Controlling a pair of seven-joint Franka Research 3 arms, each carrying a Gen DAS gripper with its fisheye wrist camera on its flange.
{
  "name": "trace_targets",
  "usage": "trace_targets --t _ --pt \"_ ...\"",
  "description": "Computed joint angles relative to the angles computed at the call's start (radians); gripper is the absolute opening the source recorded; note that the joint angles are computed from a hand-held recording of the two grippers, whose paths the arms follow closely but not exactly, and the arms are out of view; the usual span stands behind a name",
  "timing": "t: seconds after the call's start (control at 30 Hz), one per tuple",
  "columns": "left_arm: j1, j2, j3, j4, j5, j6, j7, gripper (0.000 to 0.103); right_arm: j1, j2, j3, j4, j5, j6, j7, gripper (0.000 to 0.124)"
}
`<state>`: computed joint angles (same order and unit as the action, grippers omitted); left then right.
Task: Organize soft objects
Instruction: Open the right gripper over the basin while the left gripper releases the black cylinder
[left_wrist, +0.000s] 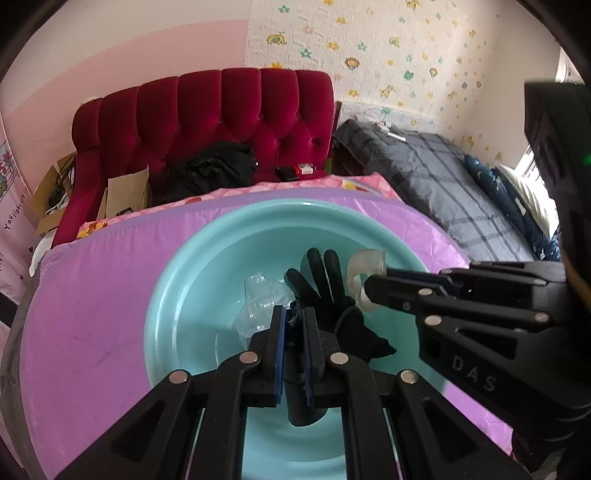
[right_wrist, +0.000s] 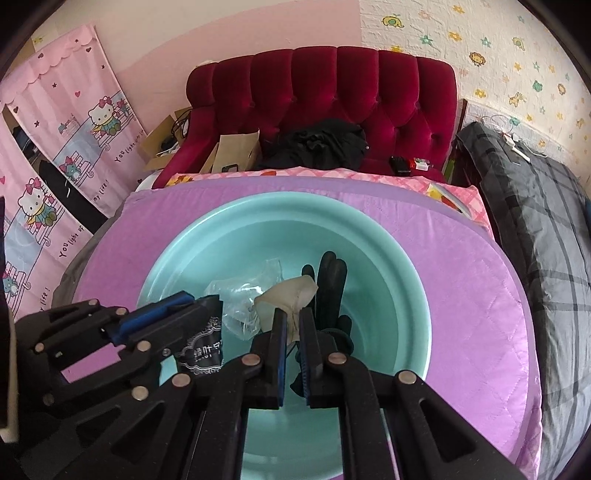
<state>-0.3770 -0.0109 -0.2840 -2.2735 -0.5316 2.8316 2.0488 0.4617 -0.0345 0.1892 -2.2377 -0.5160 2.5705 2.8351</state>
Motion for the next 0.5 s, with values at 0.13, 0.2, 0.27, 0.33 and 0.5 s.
trace_targets --t 0.13,0.2,0.27,0.33,0.5 --pt "-0.002 0.002 -0.003 -0.003 -0.001 0.011 0.013 0.009 -0.004 -0.003 -0.005 -0.009 0.014 0.023 0.002 0.007" --pt "-0.001 0.003 -0.003 -0.002 0.002 0.008 0.013 0.010 -0.008 -0.005 -0.006 -0.015 0.024 0.038 -0.004 0.010" --pt "0.002 0.005 -0.002 0.000 0.031 0.000 -0.008 0.012 -0.012 -0.008 -0.008 -0.027 0.042 0.066 -0.006 0.014" --pt "0.004 0.007 -0.002 0.003 0.045 -0.015 -0.014 0.020 -0.015 -0.008 -0.006 -0.029 0.048 0.065 0.003 0.018" --pt "0.006 0.005 -0.003 -0.015 0.117 0.026 -0.083 0.077 -0.017 -0.016 0.003 -0.023 0.001 0.044 0.047 0.050"
